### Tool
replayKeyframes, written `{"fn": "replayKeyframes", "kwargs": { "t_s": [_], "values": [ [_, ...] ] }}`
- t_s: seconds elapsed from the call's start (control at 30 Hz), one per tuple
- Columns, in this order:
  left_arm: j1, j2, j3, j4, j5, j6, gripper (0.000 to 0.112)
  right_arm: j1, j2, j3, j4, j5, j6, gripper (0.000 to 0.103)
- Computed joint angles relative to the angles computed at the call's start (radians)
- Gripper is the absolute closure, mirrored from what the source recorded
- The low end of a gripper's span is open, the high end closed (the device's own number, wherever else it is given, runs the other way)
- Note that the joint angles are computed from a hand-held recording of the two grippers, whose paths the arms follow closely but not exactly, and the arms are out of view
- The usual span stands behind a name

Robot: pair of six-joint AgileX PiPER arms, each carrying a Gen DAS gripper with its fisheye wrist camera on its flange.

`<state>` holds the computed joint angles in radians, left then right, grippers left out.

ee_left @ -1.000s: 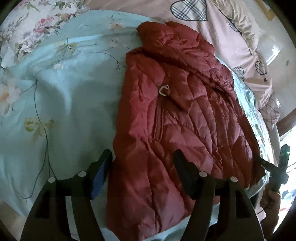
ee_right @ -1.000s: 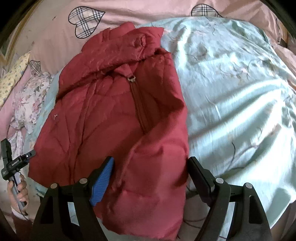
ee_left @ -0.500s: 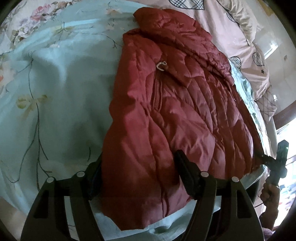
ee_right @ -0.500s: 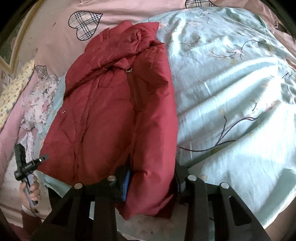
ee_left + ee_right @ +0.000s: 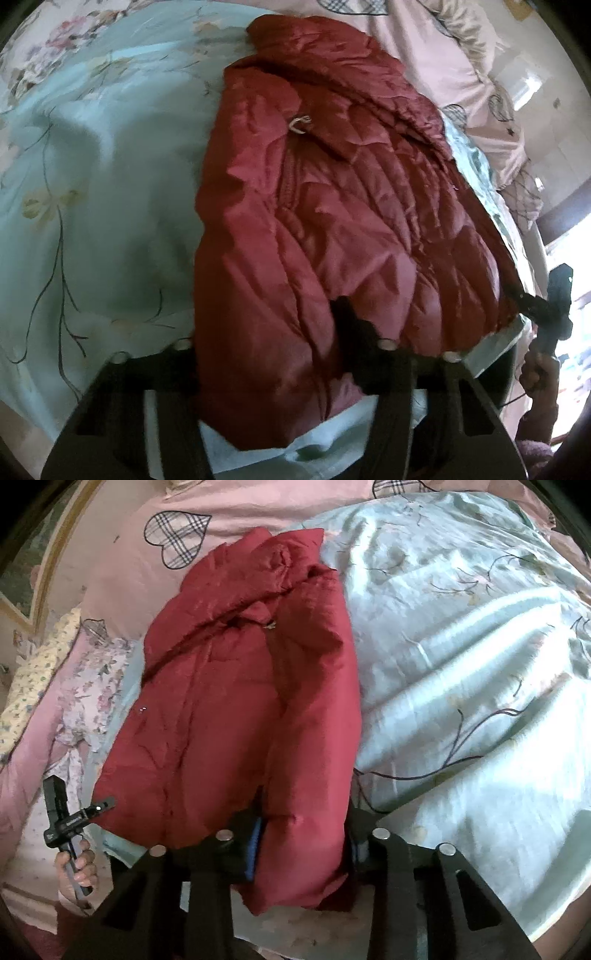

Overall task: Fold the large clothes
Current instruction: 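Lift the hem with both grippers and fold it toward the collar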

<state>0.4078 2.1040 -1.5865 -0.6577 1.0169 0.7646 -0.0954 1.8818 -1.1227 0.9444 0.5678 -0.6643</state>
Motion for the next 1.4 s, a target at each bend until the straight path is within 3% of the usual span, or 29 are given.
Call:
{"fn": "replayKeyframes", "kwargs": {
  "t_s": [0.1, 0.3, 0.6, 0.77, 1.03, 1.4],
  "values": [
    [-0.001, -0.013, 0.011, -0.011, -0.005, 0.017, 0.083, -0.002, -0.005, 0.004, 0.029, 0.006, -0.028, 0.074],
    [0.010, -0.030, 0.024, -0.029, 0.005, 0.026, 0.090, -0.031, -0.036, 0.036, 0.131, 0.043, -0.141, 0.078],
    [0.055, -0.075, 0.005, -0.117, 0.093, 0.107, 0.095, -0.125, -0.048, 0.045, 0.340, 0.231, -0.340, 0.080],
    [0.061, -0.058, -0.075, -0.159, 0.132, 0.096, 0.096, -0.142, -0.036, 0.010, 0.404, 0.277, -0.375, 0.081],
    [0.058, -0.003, -0.252, -0.268, 0.141, 0.040, 0.096, -0.134, -0.015, -0.078, 0.485, 0.260, -0.399, 0.081],
    [0.010, 0.109, -0.508, -0.242, 0.118, -0.089, 0.096, -0.097, 0.077, -0.284, 0.470, 0.177, -0.314, 0.081]
  ]
}}
